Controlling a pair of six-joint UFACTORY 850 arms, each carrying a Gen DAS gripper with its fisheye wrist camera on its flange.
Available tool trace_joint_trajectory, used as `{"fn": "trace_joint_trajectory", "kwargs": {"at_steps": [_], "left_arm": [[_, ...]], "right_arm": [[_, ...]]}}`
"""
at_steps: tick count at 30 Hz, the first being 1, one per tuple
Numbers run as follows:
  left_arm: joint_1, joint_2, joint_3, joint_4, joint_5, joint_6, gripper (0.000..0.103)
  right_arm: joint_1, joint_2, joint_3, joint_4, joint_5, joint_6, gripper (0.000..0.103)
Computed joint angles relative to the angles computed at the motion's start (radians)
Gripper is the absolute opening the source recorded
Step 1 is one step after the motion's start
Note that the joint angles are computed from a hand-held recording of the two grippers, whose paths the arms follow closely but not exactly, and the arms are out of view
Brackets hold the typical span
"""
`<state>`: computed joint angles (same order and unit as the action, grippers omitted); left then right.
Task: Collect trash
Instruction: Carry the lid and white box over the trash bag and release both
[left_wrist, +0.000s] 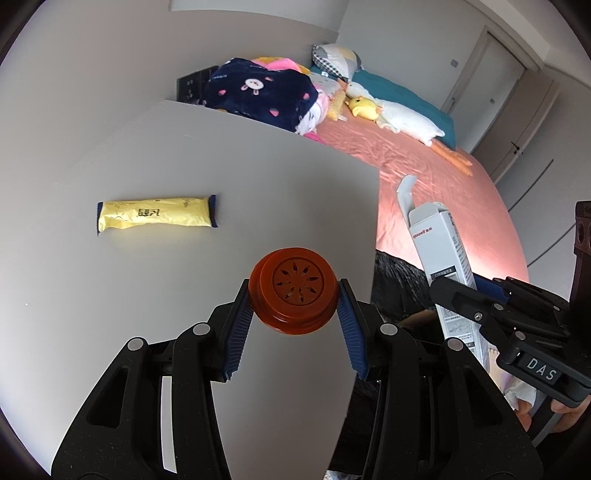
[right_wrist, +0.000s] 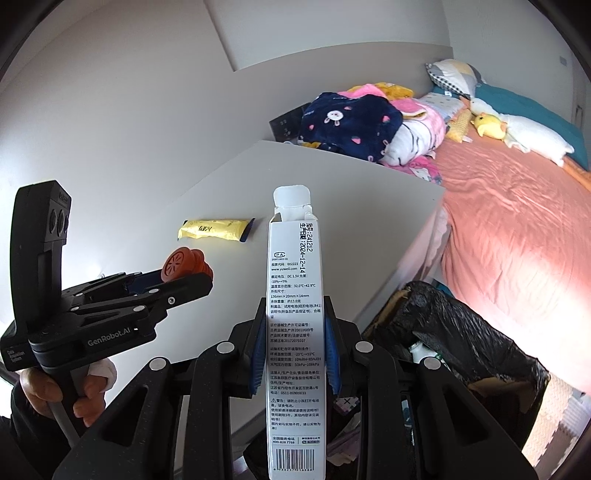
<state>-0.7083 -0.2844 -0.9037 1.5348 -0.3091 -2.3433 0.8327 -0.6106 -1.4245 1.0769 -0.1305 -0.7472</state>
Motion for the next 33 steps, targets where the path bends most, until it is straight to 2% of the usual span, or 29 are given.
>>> {"fn": "trace_joint_trajectory", "kwargs": {"at_steps": [10, 25, 33], "left_arm": [[-0.024, -0.026, -0.035, -0.059, 0.004, 0.067, 0.045], [-0.048, -0.086, -0.125, -0.127, 0.025, 0.179, 0.045], [-0.061, -0.12, -0.177, -0.192, 0.042, 0.269, 0.045]], "right_arm": [[-0.012, 0.049, 0.072, 0.255, 0.018, -0.238, 0.028], [-0.041, 0.119, 0.166, 0.506, 0.048, -0.469, 0.028], [-0.056, 0.152, 0.215, 0.707, 0.061, -0.651, 0.028]]}}
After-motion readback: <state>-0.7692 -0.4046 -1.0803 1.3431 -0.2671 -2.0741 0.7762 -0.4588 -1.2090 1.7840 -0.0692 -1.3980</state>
